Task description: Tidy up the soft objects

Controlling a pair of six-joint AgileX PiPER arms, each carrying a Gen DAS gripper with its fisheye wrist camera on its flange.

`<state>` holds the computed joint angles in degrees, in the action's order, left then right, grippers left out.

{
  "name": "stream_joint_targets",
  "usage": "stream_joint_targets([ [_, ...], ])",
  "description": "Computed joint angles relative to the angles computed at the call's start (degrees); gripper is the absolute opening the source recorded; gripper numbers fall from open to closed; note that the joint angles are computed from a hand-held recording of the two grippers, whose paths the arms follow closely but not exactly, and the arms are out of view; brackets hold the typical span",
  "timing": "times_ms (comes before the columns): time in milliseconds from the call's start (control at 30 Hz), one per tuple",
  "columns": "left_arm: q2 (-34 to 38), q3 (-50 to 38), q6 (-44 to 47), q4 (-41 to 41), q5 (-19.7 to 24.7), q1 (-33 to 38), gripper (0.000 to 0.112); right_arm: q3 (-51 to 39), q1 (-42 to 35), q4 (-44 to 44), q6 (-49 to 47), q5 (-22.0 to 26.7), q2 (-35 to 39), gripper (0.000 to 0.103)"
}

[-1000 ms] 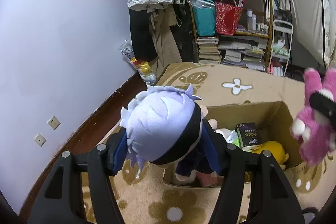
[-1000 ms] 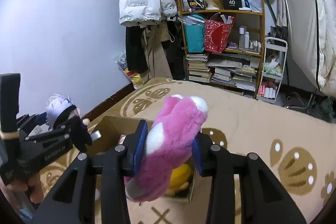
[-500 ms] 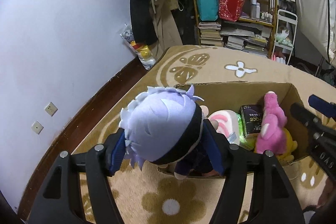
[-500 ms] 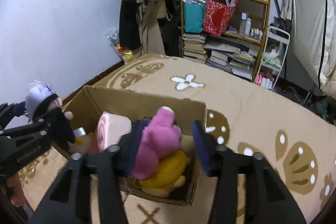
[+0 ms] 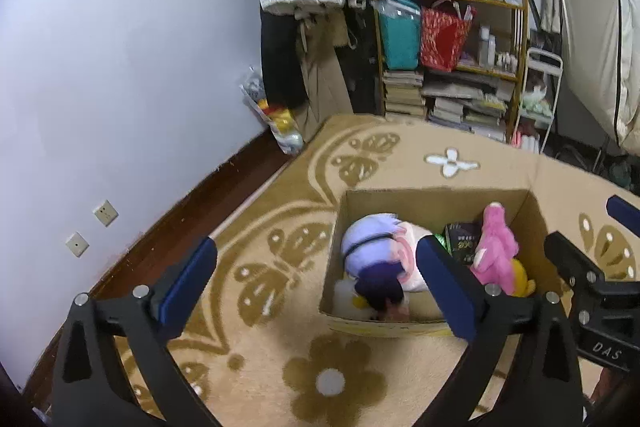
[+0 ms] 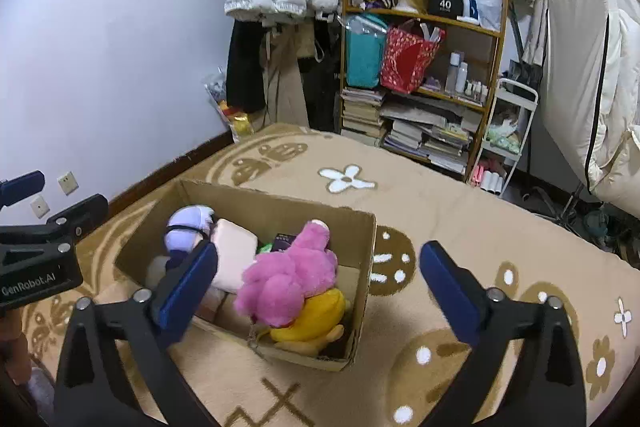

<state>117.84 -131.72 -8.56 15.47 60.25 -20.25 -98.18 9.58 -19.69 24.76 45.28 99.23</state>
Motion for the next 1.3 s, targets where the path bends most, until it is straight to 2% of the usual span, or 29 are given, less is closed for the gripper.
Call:
stream_joint_targets([
  [133, -3.11, 1.17, 0.64, -0.45, 0.77, 0.57, 0.102, 0.04, 0.9, -0.24, 1.03, 1.61, -2.5, 0.103],
  [233, -7.25, 5.44, 0.78, -0.3, -0.4, 1.04, 0.103, 0.42, 2.15, -1.49, 1.77, 2.93, -4.45, 0.103],
  [600, -26.19, 28.03, -0.84, 1.04, -7.39, 2.65, 0.103, 6.06, 7.94, -8.86, 8.49, 5.15, -15.22, 0.103],
  [767, -34.62, 38.45, -5.36, 6.26, -11.42, 1.84, 0.103, 10.36, 11.47, -13.67, 12.29, 6.3, -20.01, 0.103],
  [1100, -44.61, 52.24, -11.6, 11.8, -20.51, 2.39, 0.103, 23.38, 16.5, -22.21, 23.41, 1.96, -28.4, 0.103],
  [1300, -46.72, 55.6, -11.33, 10.49, -22.66, 2.37, 0.103, 27.69, 17.47, -23.51, 27.86, 0.43, -31.53, 0.103],
])
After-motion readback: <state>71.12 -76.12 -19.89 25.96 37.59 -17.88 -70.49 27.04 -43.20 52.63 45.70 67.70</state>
